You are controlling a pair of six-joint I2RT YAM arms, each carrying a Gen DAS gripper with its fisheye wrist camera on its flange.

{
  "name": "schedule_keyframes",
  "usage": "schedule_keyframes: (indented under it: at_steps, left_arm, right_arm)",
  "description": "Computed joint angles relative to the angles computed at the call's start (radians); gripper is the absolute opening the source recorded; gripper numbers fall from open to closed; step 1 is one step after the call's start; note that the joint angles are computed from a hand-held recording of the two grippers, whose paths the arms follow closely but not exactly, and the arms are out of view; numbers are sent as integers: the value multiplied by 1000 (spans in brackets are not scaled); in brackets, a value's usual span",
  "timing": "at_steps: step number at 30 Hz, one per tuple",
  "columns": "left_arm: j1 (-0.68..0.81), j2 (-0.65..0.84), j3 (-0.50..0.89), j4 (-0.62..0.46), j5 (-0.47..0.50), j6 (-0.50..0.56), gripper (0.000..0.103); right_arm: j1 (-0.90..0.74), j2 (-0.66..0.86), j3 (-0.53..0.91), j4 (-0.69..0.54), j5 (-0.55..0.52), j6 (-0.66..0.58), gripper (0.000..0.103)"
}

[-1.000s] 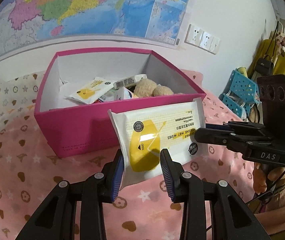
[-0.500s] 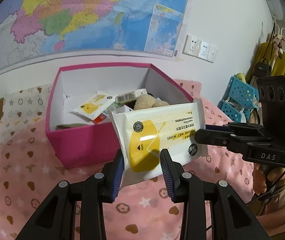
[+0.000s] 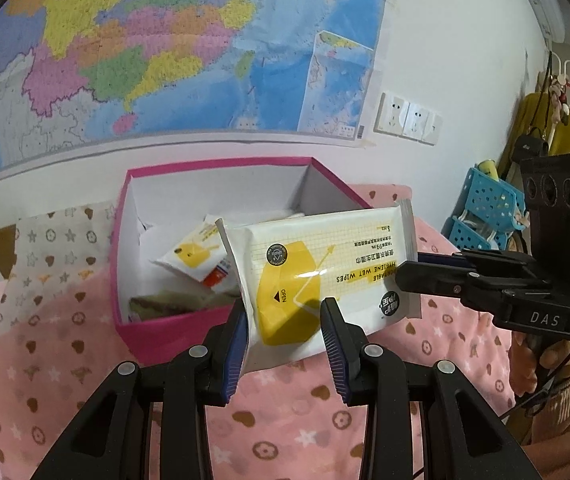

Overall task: Organize soft objects
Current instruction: 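Carry the wet-wipes packet over the box rim and lower it inside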

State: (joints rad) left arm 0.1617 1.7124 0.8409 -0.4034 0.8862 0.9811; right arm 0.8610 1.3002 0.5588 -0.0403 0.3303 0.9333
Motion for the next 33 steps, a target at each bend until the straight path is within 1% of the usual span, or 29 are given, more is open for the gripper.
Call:
schedule_keyframes:
  at_steps: [11, 18, 24, 33]
  left_arm:
    - [-51, 17, 39, 76, -16, -103, 36]
    - [-92, 48, 66, 145, -52, -180, 36]
    - [-124, 84, 99, 191, -85, -235, 36]
    - [-165, 174, 188, 203, -129, -299, 36]
  right_arm:
    - [-102, 30, 17, 36, -61, -79, 19]
    - [-165, 72, 37, 62, -101, -118, 19]
    - [-237, 132, 62, 92, -162, -151, 21]
    - [-308, 230, 90, 136, -221, -166, 21]
